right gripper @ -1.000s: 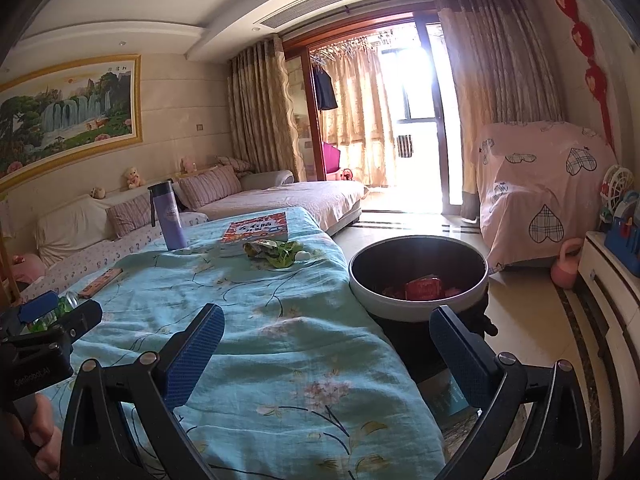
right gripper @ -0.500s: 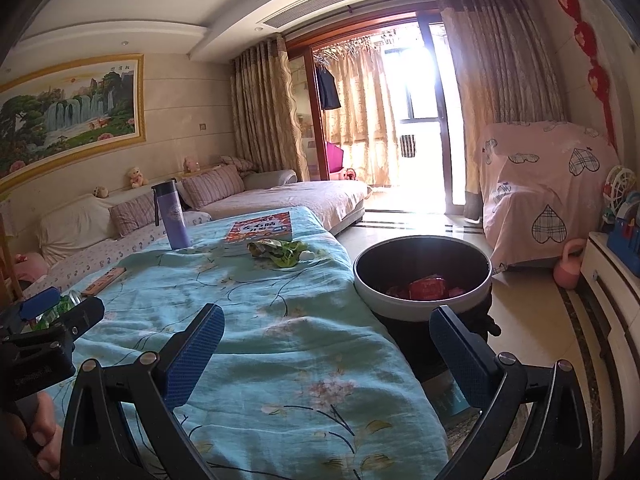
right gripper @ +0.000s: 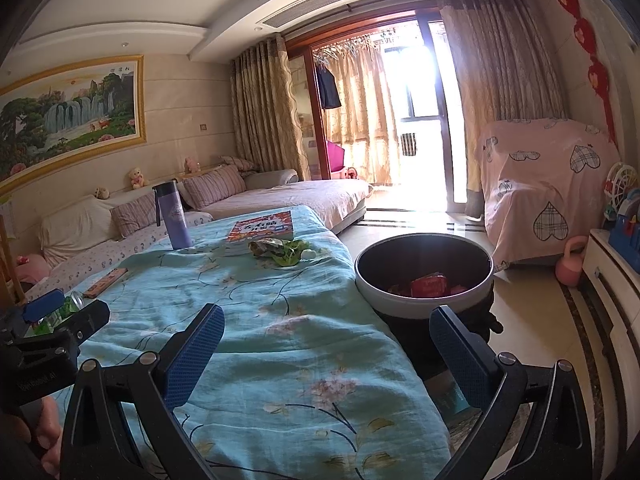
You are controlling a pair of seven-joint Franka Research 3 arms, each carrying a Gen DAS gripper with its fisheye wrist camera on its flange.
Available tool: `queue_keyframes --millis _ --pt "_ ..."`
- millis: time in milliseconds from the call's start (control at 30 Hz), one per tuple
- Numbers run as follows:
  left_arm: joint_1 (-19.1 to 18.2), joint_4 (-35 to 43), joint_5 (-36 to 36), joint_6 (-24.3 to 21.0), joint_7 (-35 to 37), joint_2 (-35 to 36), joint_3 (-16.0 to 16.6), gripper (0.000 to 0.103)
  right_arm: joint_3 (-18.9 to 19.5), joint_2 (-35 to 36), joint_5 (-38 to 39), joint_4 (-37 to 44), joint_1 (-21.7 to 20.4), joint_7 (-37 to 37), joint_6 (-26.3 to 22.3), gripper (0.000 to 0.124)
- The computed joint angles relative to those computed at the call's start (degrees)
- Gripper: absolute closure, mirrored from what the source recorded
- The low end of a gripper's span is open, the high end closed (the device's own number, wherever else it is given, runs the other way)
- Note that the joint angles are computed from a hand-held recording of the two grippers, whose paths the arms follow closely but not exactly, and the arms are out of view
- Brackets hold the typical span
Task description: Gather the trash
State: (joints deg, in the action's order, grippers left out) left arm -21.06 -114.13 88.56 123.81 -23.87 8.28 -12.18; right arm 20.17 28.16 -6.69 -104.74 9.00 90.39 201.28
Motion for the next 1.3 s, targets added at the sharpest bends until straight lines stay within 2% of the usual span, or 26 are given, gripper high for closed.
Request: queue_keyframes --millis 900,1300 --pt "-0.1 0.0 -0.1 0.3 0.3 0.1 0.1 0.0 0.4 -0.2 -1.4 -0.2 -0.5 1.4 0.4 0.021" --pt "0.7 -0.3 0.0 2.5 0.1 -0.2 0.3 0.0 1.3 -0.6 -2.1 0.0 -1.1 1.9 -0.4 0.021"
